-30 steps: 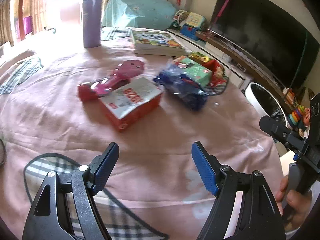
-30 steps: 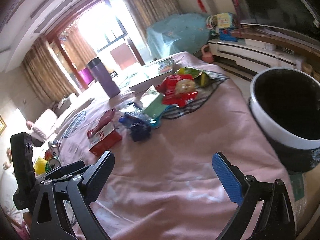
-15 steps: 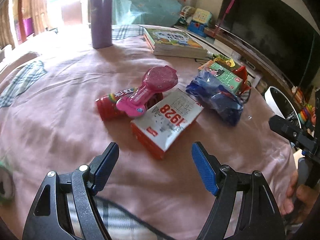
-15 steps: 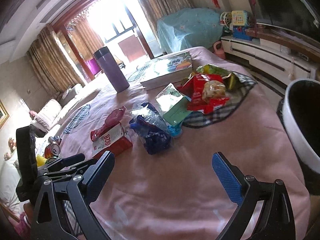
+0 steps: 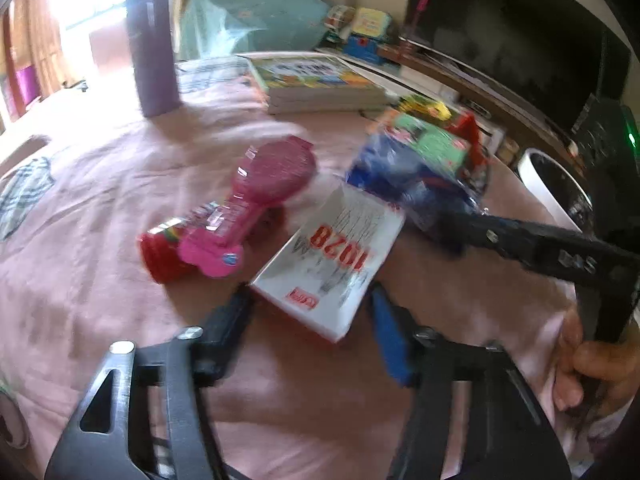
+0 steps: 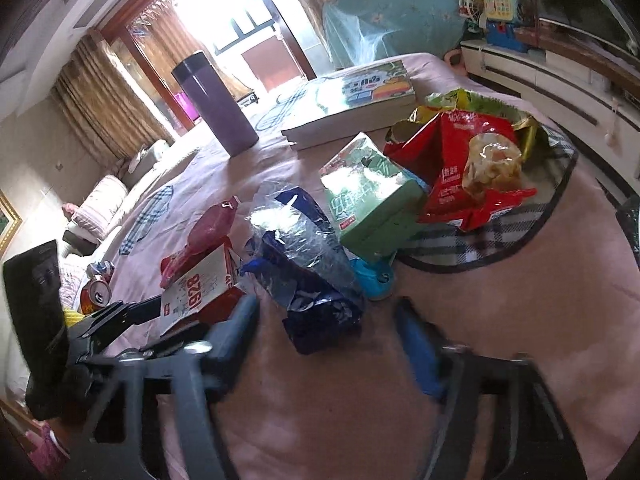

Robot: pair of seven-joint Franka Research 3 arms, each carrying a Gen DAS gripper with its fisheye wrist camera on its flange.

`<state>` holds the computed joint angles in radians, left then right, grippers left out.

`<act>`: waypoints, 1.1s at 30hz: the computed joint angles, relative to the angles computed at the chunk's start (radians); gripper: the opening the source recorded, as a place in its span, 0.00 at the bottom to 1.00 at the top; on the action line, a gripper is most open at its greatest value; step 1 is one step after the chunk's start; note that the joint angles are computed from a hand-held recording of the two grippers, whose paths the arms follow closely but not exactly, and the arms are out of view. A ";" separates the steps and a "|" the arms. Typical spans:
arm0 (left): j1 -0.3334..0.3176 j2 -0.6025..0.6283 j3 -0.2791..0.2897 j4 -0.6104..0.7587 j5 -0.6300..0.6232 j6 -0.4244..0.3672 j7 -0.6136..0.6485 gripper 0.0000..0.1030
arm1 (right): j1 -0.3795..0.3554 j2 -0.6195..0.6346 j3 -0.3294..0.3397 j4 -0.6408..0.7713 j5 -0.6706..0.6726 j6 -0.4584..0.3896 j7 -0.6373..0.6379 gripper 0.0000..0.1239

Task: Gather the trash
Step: 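Grasp the white-red printed box with the left tool while the right tool grasps the blue plastic bag, then carry both items over the trash bin and open both tools to drop them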

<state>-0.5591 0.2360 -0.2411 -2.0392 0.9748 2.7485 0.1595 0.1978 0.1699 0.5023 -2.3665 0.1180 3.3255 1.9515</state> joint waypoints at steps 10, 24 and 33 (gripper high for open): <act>-0.062 0.016 -0.019 0.026 0.043 0.001 -0.074 0.54 | -0.061 -0.163 0.025 -0.188 -0.157 0.081 0.196 0.06; -0.161 0.103 -0.022 0.183 0.075 -0.024 -0.073 0.53 | 0.055 -0.515 -0.101 -0.500 0.025 0.147 0.213 0.06; -0.232 0.212 -0.005 0.350 0.009 -0.053 0.036 0.53 | 0.068 -0.654 -0.118 -0.616 0.200 0.131 0.146 0.06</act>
